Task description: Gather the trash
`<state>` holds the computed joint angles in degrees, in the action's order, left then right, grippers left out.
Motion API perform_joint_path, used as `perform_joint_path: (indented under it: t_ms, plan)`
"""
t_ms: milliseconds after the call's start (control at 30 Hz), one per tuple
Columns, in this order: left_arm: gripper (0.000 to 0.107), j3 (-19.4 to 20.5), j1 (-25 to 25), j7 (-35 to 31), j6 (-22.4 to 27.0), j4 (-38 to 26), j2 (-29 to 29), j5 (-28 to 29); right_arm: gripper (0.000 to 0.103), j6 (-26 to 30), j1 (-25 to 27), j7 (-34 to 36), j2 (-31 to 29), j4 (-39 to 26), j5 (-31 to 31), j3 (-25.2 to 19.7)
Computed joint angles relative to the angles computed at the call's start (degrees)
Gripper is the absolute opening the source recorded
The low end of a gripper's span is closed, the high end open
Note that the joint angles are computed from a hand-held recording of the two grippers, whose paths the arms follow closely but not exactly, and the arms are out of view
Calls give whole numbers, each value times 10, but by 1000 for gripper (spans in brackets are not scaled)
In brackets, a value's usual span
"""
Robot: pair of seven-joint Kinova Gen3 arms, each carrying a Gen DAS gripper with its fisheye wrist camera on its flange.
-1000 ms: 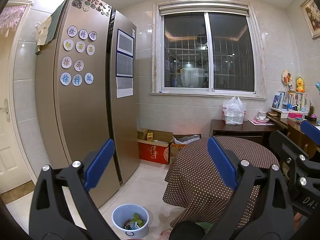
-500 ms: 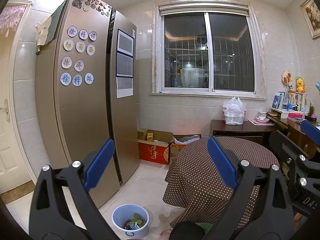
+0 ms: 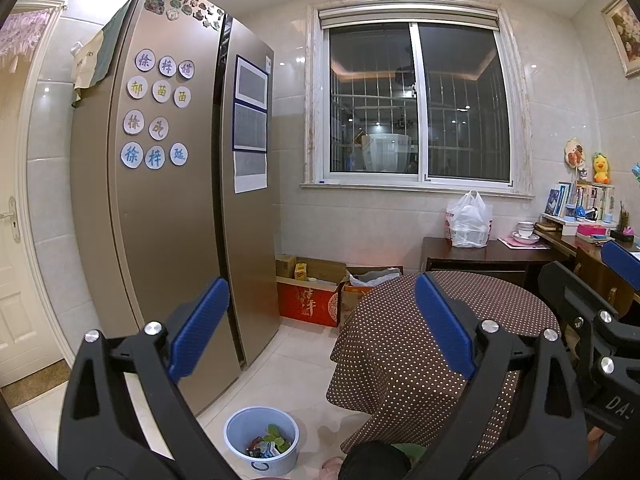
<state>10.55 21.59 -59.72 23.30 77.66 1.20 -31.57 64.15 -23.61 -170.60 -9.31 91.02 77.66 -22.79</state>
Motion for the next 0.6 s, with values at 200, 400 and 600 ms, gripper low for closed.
perform_joint_path:
  t_ms: [200,400,600]
  plan:
    - [92,-1,4,3,4,-3,3,-4,97,3,-2,-2,2,0,-2,-2]
    - [92,-2,4,1,4,-3,3,-1,97,4,-6,-2,4,-2,-1,-1]
    - [92,-3,6,4,5,-2,4,-5,97,-3,-6,2,5,-3,-6,6]
